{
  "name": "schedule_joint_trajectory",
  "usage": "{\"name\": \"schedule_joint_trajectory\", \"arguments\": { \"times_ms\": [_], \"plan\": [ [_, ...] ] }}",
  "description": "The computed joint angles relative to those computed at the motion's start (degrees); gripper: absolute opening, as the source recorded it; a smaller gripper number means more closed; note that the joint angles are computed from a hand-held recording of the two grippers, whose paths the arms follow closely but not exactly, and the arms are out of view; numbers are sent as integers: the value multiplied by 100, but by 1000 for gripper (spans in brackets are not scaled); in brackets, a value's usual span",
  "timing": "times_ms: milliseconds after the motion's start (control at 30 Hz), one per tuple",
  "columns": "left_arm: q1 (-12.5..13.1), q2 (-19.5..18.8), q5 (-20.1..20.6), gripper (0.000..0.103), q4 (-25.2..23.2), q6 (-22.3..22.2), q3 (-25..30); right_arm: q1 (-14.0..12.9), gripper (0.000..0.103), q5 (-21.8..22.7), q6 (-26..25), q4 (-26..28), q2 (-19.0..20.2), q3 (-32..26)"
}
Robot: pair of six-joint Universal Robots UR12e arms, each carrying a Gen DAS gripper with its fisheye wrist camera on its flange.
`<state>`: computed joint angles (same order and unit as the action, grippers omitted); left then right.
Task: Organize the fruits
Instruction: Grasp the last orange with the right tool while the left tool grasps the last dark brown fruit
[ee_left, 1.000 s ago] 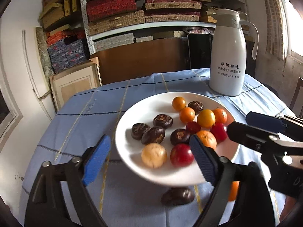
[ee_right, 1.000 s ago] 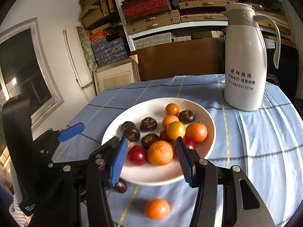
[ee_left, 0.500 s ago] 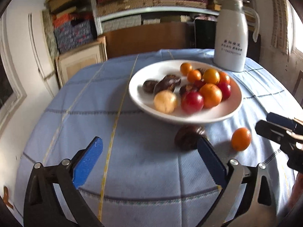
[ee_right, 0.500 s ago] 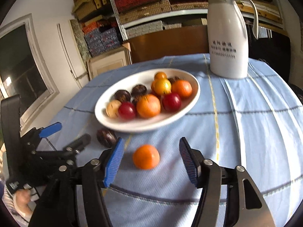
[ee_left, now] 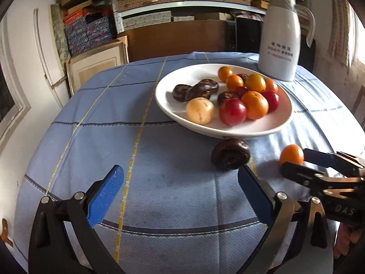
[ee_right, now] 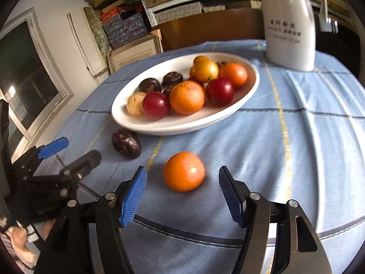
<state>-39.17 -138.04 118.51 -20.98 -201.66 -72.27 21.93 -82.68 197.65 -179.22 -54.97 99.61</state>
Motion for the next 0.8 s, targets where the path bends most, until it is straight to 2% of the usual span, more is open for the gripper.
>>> {"name": "schedule_joint_trajectory", "arguments": {
  "times_ms": [33,100,167,300,433,500,567,600,633,733,800],
  "plan": [
    [-11,-18,-6,98,5,63,26,-11,54,80,11,35,12,-18],
    [-19,-60,-82,98,10,167,93,-29,38,177,47,100,28,-41],
    [-20,-110,-213,98,-8,256,174,-54,37,242,90,76,21,-29],
    [-46,-266,-200,98,-87,394,426,-15,37,-285,142,-318,-81,105],
    [-62,-416,-230,98,-206,444,695,-95,37,-316,443,-570,-144,208],
    [-94,-514,-83,97,-194,579,849,-133,37,-277,567,-565,-154,228],
    [-107,-560,-44,84,-159,687,918,-159,38,-222,626,-574,-162,242],
    [-101,-578,-114,71,-202,736,958,-162,38,-213,642,-587,-163,243],
    [-85,-580,-233,65,-260,744,973,-164,38,-205,648,-596,-159,238],
    [-44,-577,-465,56,-360,712,983,-183,38,-173,651,-630,-168,266],
    [-23,-564,-544,54,-272,679,947,-181,38,-164,645,-611,-171,264]
  ]
}}
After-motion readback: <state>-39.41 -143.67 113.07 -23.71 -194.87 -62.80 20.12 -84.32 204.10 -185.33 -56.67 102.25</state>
